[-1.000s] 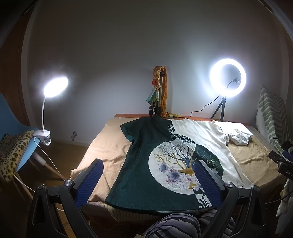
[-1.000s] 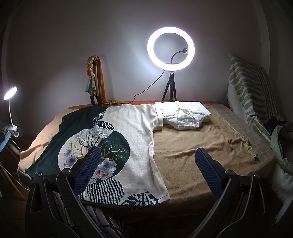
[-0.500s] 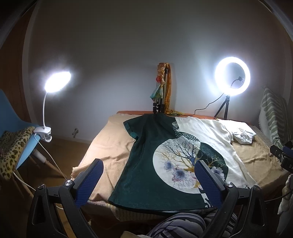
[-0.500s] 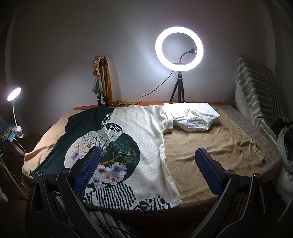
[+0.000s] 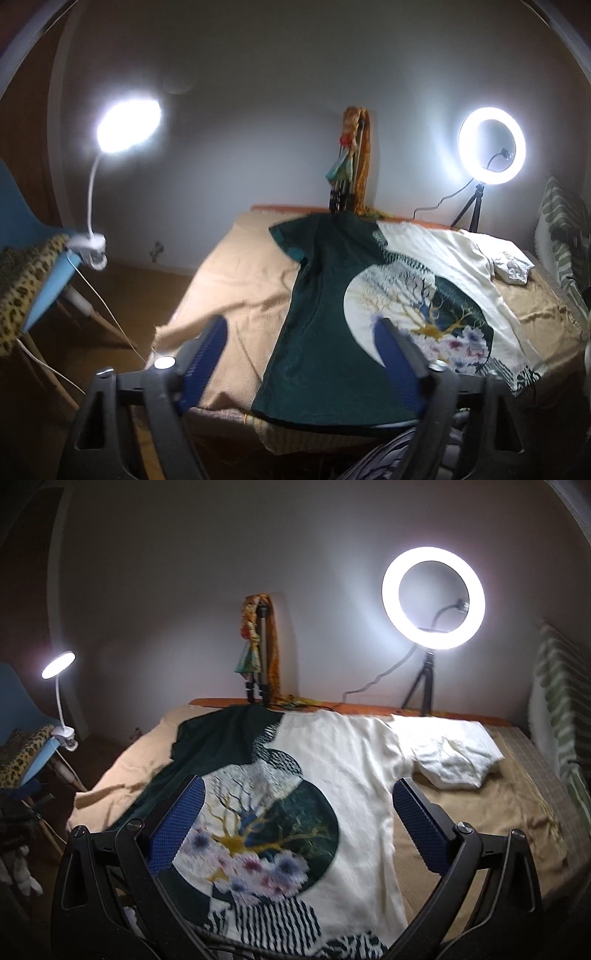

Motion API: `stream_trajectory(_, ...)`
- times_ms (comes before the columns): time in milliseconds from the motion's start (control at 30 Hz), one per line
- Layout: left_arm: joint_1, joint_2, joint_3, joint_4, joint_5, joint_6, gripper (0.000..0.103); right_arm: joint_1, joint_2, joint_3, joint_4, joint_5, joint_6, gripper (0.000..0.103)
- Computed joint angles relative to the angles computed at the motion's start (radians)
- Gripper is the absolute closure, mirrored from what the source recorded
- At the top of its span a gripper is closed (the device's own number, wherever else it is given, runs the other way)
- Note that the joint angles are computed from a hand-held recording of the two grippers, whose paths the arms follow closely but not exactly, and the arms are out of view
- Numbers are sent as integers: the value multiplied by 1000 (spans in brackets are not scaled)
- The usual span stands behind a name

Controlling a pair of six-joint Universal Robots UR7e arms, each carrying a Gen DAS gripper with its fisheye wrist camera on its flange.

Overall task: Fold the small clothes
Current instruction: 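Lower the left tool to the green panel hem and close on it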

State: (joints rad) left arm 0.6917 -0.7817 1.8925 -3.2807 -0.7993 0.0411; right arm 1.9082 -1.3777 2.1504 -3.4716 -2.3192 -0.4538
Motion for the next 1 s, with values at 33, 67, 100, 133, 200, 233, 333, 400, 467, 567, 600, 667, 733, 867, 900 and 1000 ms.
stream_trajectory(33, 20, -4, -3, 21, -18, -14, 28, -4, 14, -28, 20, 13, -3, 0)
stream_trajectory(67, 31, -13, -1, 73, -32, -58, 32, -8, 24, -51, 37, 23, -4, 0)
stream_trajectory(100, 48, -19, -1, 104, -54, -82, 37, -13, 35, -79, 67, 38, 2, 2)
stream_trajectory(133, 64, -25, -1, 139, -76, -109, 40, -19, 43, -106, 106, 54, 16, 5)
stream_trajectory(200, 95, -27, -4, 180, -112, -141, 50, -28, 63, -161, 183, 85, 46, 7)
stream_trajectory(233, 106, -30, -2, 197, -133, -162, 52, -31, 73, -185, 214, 100, 55, 7)
stream_trajectory(333, 142, -33, -4, 235, -198, -191, 55, -27, 117, -259, 275, 114, 65, 11)
stream_trajectory(400, 162, -24, -14, 249, -219, -190, 60, -28, 144, -301, 308, 135, 66, 12)
stream_trajectory(467, 174, -13, -24, 263, -226, -189, 62, -31, 176, -348, 347, 150, 74, 12)
stream_trajectory(567, 191, -2, -39, 302, -220, -190, 63, -33, 238, -432, 431, 176, 92, 17)
stream_trajectory(600, 196, 0, -41, 308, -218, -188, 63, -34, 256, -457, 458, 185, 98, 19)
stream_trajectory(667, 204, 6, -44, 317, -207, -183, 63, -39, 296, -513, 520, 213, 116, 20)
stream_trajectory(733, 212, 6, -45, 322, -210, -175, 65, -44, 345, -580, 579, 235, 145, 21)
stream_trajectory(867, 218, 17, -49, 301, -226, -144, 66, -65, 454, -718, 695, 286, 223, 31)
stream_trajectory(900, 221, 21, -51, 298, -232, -131, 66, -70, 476, -743, 712, 298, 232, 31)
stream_trajectory(1000, 234, 35, -63, 287, -258, -115, 66, -87, 558, -835, 766, 324, 249, 31)
